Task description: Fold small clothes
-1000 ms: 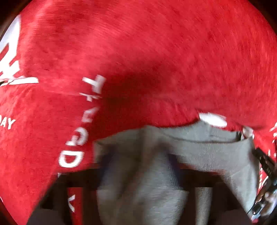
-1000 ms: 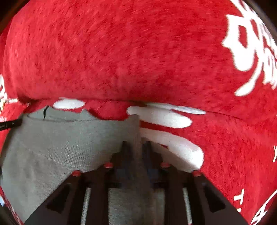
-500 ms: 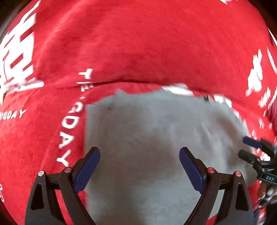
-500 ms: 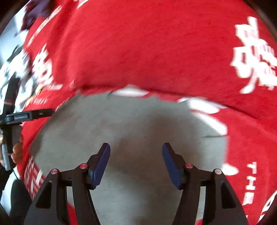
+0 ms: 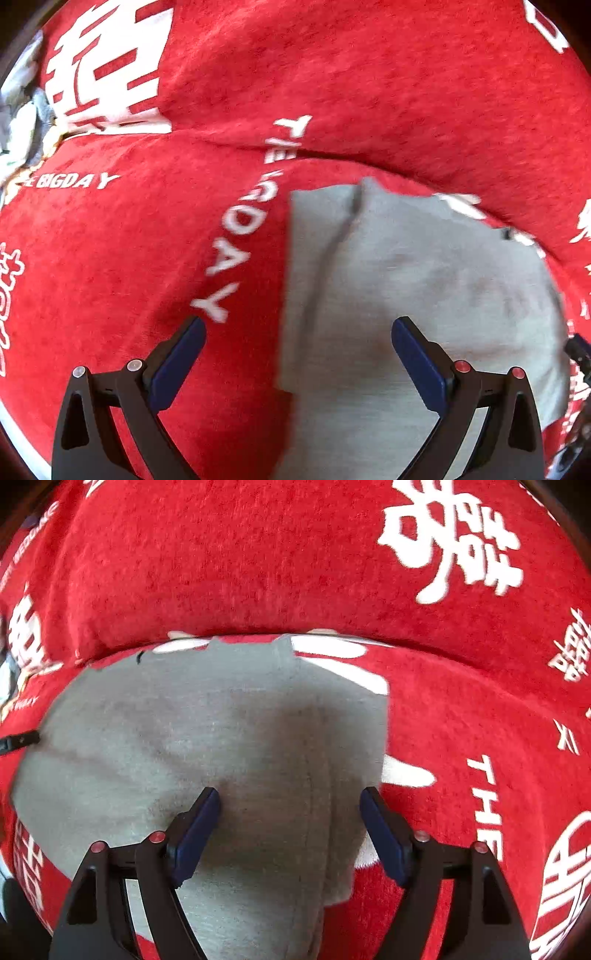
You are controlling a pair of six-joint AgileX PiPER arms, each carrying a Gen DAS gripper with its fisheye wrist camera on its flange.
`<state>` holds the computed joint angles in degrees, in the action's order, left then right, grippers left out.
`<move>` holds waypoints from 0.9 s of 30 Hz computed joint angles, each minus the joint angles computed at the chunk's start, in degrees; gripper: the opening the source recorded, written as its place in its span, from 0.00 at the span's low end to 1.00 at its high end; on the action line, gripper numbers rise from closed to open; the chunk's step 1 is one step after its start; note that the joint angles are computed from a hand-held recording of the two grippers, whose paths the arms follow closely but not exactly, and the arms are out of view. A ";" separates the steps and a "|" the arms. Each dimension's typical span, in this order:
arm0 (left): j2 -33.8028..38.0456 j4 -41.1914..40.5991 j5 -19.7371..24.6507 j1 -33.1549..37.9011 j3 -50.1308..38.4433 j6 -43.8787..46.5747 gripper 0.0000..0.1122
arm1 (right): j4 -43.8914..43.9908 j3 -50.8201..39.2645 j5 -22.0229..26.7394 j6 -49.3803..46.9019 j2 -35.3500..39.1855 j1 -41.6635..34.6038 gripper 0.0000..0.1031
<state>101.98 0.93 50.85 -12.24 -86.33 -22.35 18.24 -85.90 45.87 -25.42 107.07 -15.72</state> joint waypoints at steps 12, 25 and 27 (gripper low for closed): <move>16.51 3.25 11.36 -7.00 -23.41 1.36 0.92 | -5.84 -13.41 0.44 9.73 12.55 7.73 0.78; 2.48 -19.79 4.68 9.58 0.12 10.54 0.92 | -4.37 9.36 -14.31 8.59 -2.91 9.35 0.78; 3.83 -21.78 5.82 8.51 -0.83 11.45 0.92 | -4.25 11.61 -15.58 8.97 -3.46 10.60 0.78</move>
<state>105.81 -20.85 56.67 -3.74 -87.16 -10.90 13.99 -74.30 30.30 -16.45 103.62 -5.12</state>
